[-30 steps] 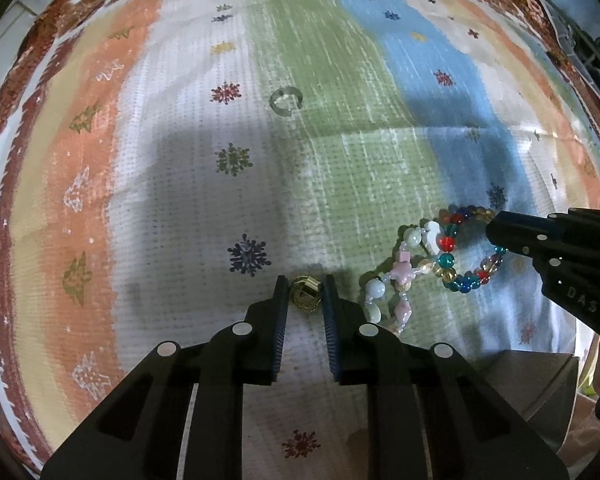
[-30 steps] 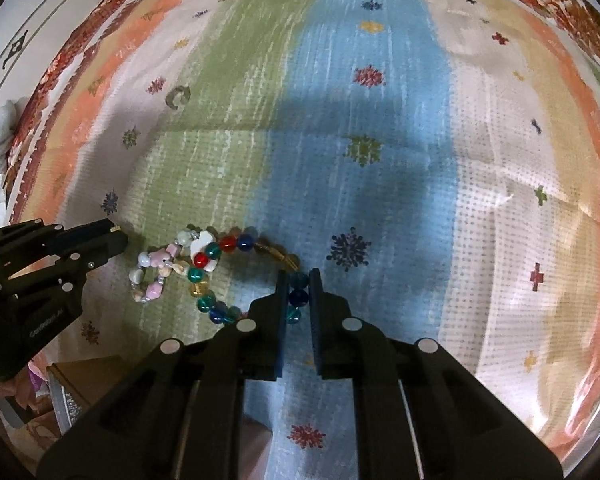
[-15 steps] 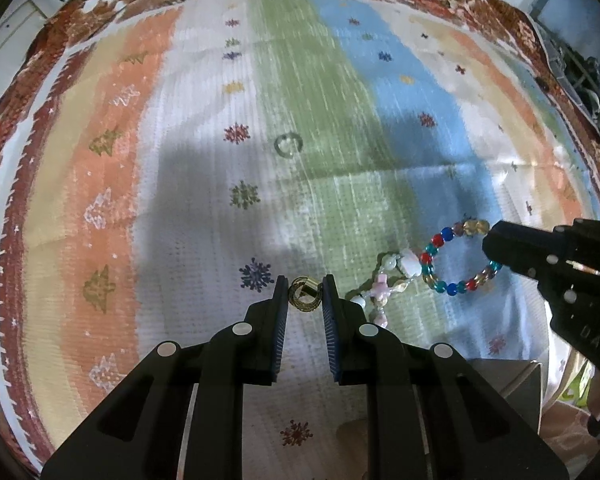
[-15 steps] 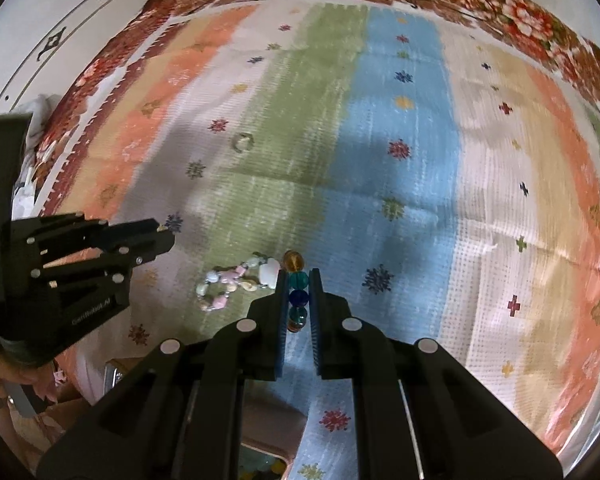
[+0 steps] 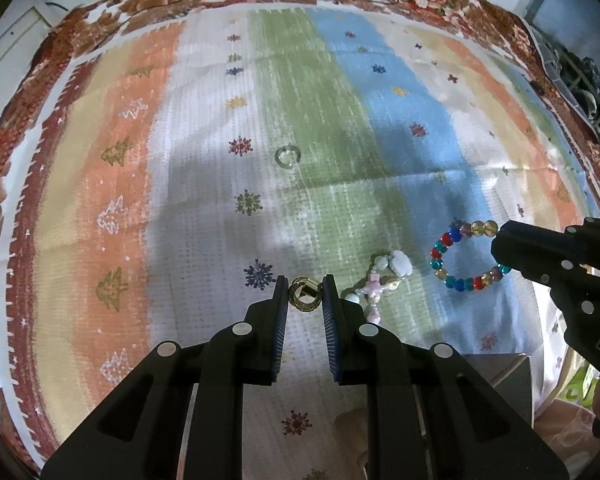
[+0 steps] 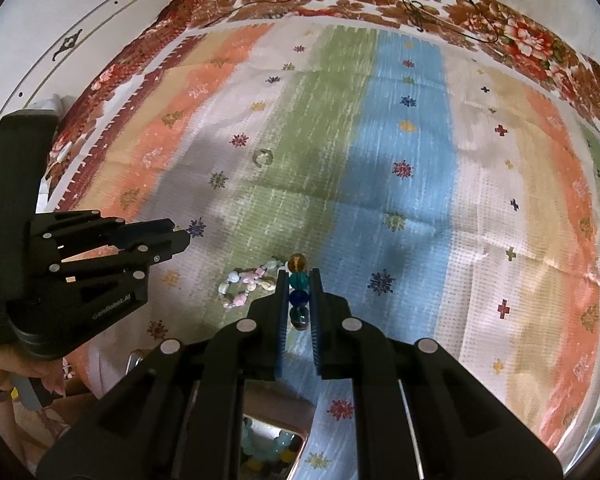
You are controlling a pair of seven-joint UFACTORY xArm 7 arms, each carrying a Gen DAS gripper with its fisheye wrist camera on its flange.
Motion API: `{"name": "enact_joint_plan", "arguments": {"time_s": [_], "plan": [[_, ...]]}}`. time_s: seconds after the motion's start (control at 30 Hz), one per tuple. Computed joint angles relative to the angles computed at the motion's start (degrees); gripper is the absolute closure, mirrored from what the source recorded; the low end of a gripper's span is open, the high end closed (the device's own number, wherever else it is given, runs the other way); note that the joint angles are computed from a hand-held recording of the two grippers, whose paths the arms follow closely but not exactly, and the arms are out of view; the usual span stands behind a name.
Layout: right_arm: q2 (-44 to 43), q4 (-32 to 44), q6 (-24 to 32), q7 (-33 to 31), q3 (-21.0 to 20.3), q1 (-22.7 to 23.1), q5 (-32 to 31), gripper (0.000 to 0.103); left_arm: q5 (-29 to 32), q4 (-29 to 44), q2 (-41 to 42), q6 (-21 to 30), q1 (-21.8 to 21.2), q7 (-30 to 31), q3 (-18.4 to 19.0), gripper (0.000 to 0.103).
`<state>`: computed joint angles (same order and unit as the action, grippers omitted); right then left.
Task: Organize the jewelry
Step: 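Carry the gold ring with the left tool while the right tool carries the multicolour bracelet to the tin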
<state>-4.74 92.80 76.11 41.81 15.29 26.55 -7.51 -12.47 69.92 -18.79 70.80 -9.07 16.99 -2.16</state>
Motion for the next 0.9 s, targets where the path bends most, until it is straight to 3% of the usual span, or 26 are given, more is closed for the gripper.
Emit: {"name": "enact_joint_plan", "arguments": {"time_s": [0.9], "plan": [[-2.9, 3.2, 2.4, 5.5, 3.6, 1.6, -6.7, 0.092, -3.5, -1.2, -10.1, 0.9, -1.9, 0.1, 0.7, 0.086]]}}
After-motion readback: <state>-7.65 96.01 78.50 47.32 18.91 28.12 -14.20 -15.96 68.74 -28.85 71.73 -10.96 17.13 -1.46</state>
